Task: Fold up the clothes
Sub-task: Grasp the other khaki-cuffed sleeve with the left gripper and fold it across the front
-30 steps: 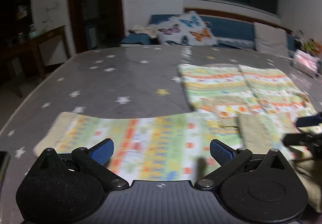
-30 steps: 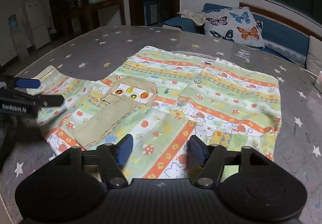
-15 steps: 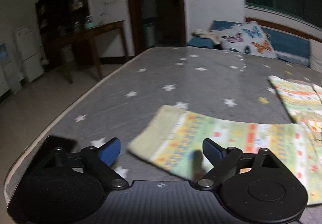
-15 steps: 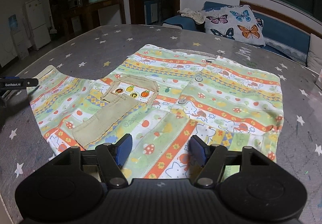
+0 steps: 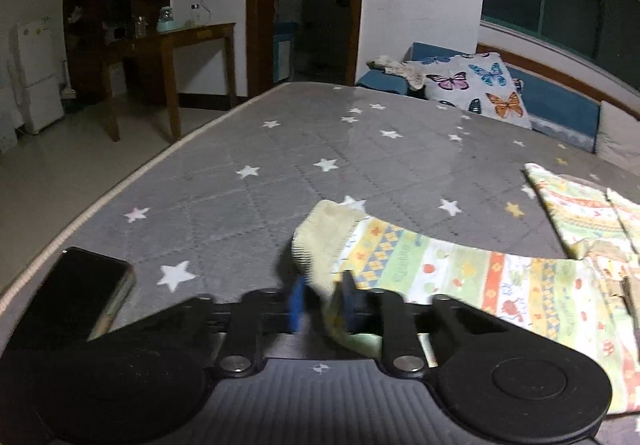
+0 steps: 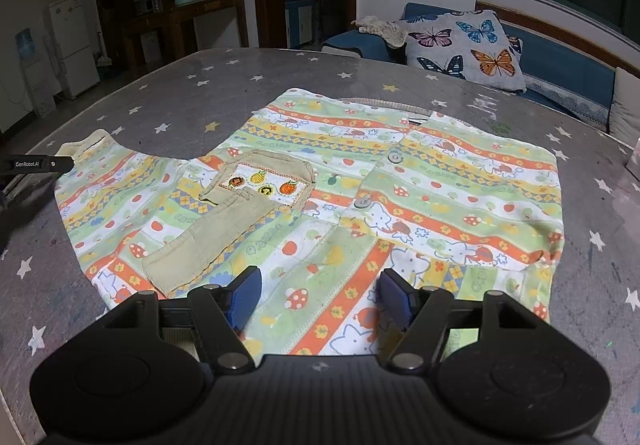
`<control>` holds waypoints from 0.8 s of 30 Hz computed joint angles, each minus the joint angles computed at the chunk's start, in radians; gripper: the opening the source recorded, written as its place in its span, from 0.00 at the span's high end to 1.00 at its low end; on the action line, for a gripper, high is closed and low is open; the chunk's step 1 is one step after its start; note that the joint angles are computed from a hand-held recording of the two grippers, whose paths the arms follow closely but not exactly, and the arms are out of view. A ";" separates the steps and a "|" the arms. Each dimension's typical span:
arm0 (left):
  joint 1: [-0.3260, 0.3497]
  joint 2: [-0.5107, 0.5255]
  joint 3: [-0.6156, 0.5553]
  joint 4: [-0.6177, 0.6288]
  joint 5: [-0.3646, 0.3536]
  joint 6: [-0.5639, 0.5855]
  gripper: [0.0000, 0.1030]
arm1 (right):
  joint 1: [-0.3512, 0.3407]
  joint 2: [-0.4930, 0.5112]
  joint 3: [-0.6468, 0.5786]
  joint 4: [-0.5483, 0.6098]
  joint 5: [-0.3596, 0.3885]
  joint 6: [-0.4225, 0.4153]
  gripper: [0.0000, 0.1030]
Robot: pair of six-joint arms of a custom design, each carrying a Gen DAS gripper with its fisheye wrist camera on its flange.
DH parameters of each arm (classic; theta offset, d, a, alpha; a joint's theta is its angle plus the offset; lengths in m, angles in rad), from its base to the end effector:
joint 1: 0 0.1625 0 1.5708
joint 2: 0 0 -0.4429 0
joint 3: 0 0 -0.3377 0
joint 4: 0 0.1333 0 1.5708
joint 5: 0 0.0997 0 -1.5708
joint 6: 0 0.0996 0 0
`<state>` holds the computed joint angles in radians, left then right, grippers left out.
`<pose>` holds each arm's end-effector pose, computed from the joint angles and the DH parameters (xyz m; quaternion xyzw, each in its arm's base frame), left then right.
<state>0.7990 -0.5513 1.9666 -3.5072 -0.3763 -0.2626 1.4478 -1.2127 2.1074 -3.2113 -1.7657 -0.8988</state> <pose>-0.2107 -0.5405 0.0788 0.0610 0.8097 -0.4538 0.3670 0.0511 -0.5163 0.3098 0.3178 -0.8714 0.2720 0.2563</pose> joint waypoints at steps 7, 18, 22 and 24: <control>-0.066 0.014 -0.030 -0.098 -0.115 0.103 0.91 | -0.006 -0.020 0.007 -0.006 0.014 0.007 0.35; -0.150 0.098 -0.218 -0.052 -0.441 0.229 0.91 | -0.062 -0.098 0.039 -0.003 0.051 0.011 0.35; -0.156 0.154 -0.331 0.042 -0.538 0.235 0.91 | -0.093 -0.127 0.051 0.000 0.075 0.019 0.35; -0.161 0.186 -0.386 0.088 -0.576 0.238 0.91 | -0.110 -0.143 0.055 0.003 0.091 0.024 0.35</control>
